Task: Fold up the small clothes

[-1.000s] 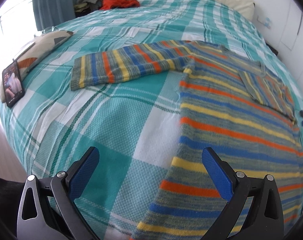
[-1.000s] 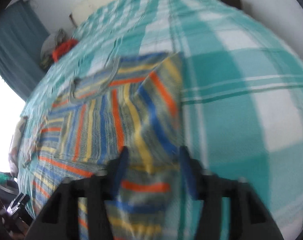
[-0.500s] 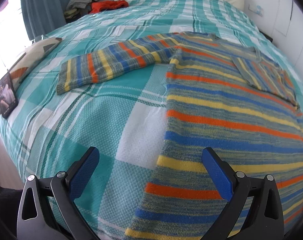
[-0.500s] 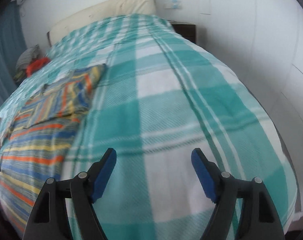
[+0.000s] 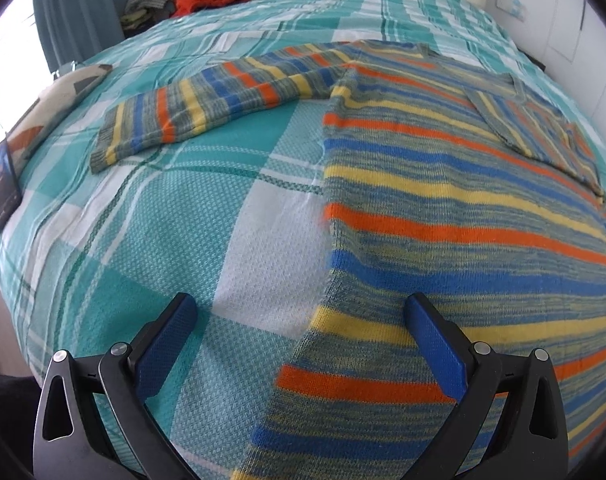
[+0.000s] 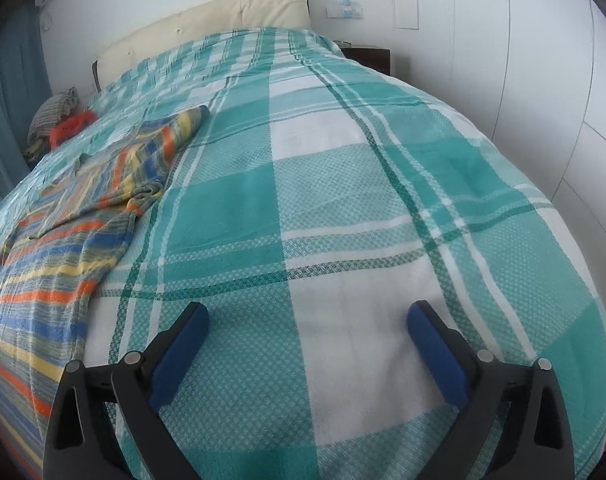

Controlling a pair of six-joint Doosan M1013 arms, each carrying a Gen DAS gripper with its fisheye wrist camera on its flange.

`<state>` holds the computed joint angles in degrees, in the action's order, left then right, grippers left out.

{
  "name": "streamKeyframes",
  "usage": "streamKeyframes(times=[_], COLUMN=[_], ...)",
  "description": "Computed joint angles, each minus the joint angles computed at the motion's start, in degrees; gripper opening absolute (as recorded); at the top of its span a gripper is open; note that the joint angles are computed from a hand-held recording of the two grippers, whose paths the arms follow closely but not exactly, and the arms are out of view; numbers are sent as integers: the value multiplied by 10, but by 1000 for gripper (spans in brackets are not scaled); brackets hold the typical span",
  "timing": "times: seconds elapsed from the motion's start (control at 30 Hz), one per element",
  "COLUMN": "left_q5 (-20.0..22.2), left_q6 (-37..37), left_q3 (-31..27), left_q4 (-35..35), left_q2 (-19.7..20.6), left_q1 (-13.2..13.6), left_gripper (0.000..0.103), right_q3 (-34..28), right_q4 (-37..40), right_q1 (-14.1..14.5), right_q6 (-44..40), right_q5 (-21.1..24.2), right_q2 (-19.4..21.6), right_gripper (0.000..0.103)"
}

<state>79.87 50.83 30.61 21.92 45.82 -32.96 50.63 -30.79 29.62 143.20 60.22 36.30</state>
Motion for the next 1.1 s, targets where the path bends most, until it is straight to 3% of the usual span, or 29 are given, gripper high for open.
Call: streamKeyframes(times=[1.1], left_q5=[9], left_q6=[4], left_q3=[0], left_q4=[4], left_q2=[0], left_q1=[-3], left_gripper=[103], right_q3=[-5], right_q4=[-2], right_q1=[2], right_q6=[-2], right_q5=[2], right_q2=[4], right_gripper=[101])
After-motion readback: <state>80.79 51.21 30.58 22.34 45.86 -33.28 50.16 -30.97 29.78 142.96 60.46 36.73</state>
